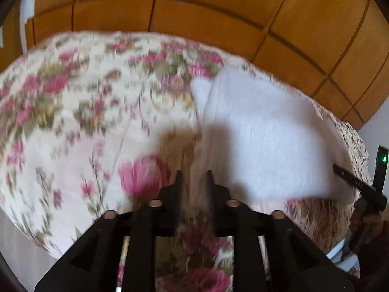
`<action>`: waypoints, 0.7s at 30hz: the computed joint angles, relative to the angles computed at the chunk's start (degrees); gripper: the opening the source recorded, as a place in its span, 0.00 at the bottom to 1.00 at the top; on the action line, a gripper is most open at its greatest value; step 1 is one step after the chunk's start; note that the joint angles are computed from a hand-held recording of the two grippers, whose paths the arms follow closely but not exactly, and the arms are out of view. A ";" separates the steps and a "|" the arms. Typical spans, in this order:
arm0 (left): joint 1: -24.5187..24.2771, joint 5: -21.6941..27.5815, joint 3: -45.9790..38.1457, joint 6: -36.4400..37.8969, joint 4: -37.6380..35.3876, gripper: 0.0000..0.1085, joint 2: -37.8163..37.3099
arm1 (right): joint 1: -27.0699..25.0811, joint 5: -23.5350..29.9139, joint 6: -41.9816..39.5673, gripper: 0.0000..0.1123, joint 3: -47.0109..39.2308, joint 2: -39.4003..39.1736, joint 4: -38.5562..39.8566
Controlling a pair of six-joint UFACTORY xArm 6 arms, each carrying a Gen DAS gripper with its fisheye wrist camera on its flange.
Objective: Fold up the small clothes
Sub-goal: 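Press the folded sweater flat with both grippers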
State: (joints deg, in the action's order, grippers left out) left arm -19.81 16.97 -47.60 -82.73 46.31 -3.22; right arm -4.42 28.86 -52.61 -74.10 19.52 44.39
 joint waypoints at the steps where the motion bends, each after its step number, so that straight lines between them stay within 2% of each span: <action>1: -0.14 1.62 -1.37 -0.97 1.60 0.35 0.30 | 0.18 -0.47 -0.09 0.64 0.21 -0.08 -0.01; 5: -1.54 8.50 -9.98 0.02 6.28 0.36 3.86 | 0.39 -1.07 -0.30 0.66 0.96 -0.60 0.61; 7: -1.95 10.11 -13.33 1.39 6.87 0.36 5.82 | 0.37 -1.02 -0.48 0.66 0.96 -0.58 1.10; 9: -2.11 10.20 -16.68 3.59 6.86 0.36 8.15 | 0.44 -1.16 -0.48 0.66 0.95 -0.55 1.14; 11: -2.59 10.58 -18.63 4.46 7.38 0.45 9.50 | 0.37 -1.18 -0.64 0.66 0.80 -0.42 1.17; 21: -2.51 10.73 -24.58 11.99 4.14 0.45 14.87 | 0.60 -1.59 -1.11 0.69 0.79 -0.27 1.87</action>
